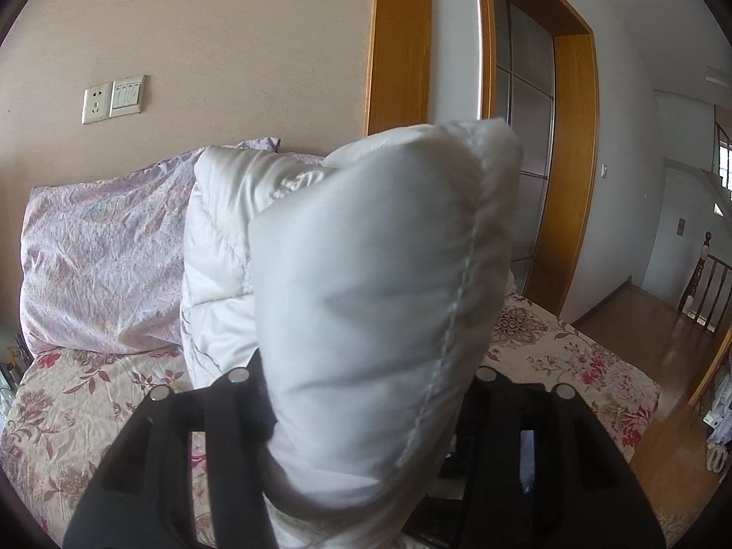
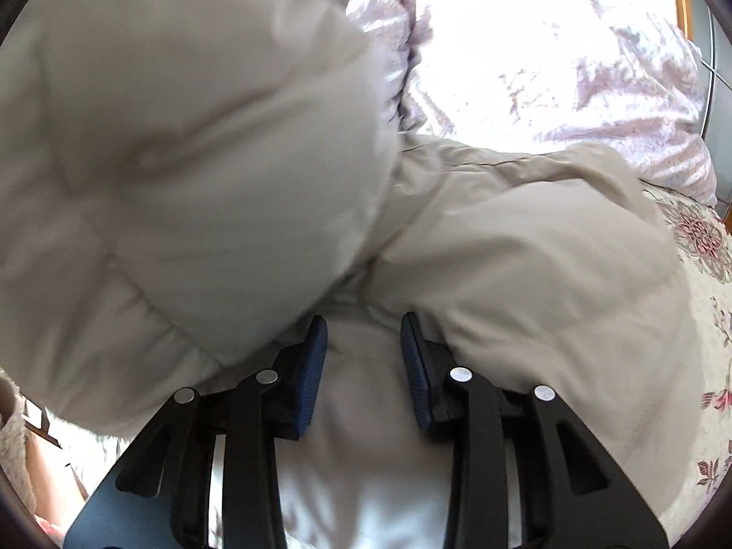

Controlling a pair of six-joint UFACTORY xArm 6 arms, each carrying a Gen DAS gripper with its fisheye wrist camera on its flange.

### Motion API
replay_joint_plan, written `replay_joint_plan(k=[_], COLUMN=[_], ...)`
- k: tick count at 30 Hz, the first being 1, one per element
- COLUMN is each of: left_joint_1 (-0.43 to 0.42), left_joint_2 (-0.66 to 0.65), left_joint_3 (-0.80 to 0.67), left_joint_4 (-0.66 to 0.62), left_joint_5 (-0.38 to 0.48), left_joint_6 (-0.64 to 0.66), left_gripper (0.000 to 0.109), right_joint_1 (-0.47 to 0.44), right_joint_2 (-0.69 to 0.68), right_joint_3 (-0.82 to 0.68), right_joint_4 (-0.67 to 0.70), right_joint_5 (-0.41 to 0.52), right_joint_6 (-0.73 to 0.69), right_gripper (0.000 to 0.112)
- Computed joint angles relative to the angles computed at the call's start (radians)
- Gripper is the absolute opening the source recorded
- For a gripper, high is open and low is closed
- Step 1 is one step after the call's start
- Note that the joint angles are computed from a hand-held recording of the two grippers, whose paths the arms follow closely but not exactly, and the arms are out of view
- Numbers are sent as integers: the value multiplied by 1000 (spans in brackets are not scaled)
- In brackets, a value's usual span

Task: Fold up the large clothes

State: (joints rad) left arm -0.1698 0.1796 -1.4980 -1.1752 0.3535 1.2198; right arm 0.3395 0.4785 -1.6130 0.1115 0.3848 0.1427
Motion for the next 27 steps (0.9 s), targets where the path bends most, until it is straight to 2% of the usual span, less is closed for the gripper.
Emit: replay_joint_plan(k=[3,6,7,10,14,16,20,23,27], left_joint_1=[-18,-30,-35,-49,-73,-88,-126,-148,-166], left_joint_2=[7,10,12,21,38,48,62,73,89], left_joint_3=[5,12,14,19,23,24,44,50,41], left_joint_4=[17,13,16,19,32,48,66,86,125], left_joint_5=[6,32,38,48,49,51,25,10,5], left_joint_6=[-13,-25,-34,-50,-62,-80,-85,-94,-124], left_gripper=[53,55,55,56,58,59,62,64,70], right_joint_1=[-22,-45,-50,-83,-125,-140,-182,-204,-250], right_joint_2=[-40,-86,-98,-123,-155,-168,-181,-194,-211], right_joint_3=[59,127,141,183,228,250,268,289,318], right_joint_4=[119,168,160,-24,-55,-112,-126,-27,-172], right_joint_5=[-32,-82,-91,-132,-145,-155,-153,-156,-139], right_joint_6=[-140,-220,-218,-63,-21,30,5,-119,-45], right_gripper=[34,33,33,34,34,34,34,34,34])
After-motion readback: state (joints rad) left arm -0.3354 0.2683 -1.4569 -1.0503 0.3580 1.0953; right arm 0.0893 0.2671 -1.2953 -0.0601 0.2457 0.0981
